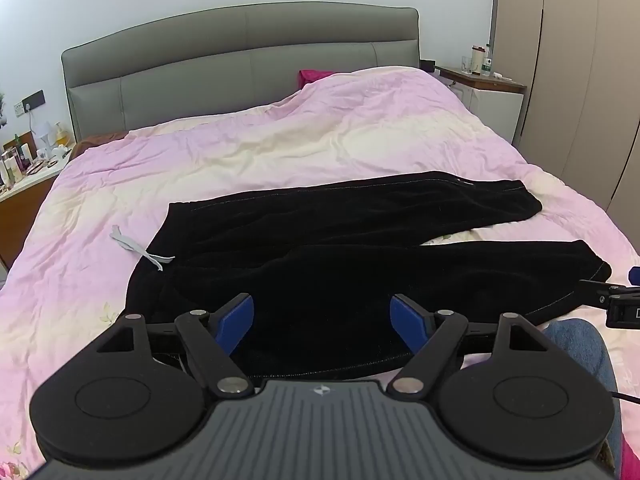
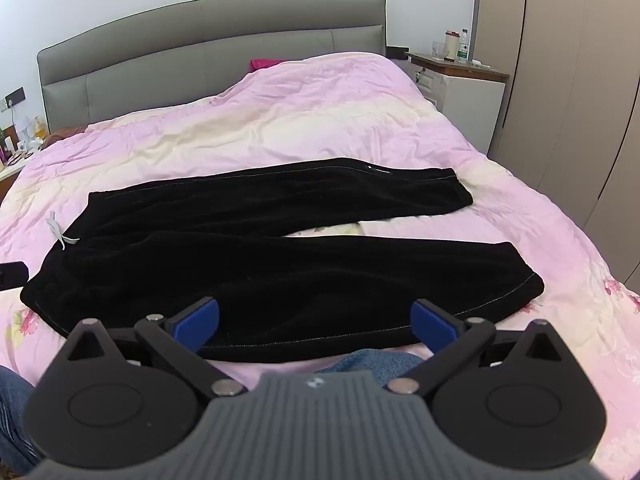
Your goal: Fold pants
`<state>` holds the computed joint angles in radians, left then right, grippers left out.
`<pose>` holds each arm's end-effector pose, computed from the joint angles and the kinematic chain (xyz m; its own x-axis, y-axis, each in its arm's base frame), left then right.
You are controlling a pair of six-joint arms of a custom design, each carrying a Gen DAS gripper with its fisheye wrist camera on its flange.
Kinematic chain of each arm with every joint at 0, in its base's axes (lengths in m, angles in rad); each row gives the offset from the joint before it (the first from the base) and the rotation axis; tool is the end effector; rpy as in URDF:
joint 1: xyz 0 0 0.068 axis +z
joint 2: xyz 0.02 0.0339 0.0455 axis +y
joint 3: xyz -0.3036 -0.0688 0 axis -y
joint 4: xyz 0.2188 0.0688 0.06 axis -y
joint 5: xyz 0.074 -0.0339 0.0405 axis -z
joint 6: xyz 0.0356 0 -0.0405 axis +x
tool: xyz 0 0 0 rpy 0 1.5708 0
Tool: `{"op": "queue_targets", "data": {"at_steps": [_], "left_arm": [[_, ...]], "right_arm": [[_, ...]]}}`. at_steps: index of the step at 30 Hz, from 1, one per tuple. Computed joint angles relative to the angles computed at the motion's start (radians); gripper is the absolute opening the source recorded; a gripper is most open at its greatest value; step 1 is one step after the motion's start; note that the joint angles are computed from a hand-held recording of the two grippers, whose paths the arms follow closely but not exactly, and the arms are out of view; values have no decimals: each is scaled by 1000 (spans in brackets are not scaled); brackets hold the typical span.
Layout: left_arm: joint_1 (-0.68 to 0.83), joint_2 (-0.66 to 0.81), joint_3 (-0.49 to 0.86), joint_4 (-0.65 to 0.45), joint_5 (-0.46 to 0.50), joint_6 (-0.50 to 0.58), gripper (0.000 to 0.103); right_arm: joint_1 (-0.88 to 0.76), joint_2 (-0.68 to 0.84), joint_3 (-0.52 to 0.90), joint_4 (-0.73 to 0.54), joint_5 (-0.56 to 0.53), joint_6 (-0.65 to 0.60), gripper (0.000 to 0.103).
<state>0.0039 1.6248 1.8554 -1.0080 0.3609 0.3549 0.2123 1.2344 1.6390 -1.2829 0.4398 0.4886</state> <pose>0.3122 -0.0114 0.4498 -0.5715 0.3229 -0.7544 0.4763 0.8791 0.0154 0.1646 0.0200 0.4596 -0.6291 0.2989 -0.7176 0.4194 0.9077 0.0103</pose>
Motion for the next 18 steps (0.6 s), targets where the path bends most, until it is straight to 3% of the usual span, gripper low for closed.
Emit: {"op": "queue_targets", "data": {"at_steps": [13, 18], "left_arm": [[7, -35, -90, 59, 8, -5, 91], [6, -9, -11, 4, 11, -6, 91]], "right_arm": [[6, -11, 30, -29, 8, -1, 98], [18, -21, 16, -24, 29, 12, 98]]}}
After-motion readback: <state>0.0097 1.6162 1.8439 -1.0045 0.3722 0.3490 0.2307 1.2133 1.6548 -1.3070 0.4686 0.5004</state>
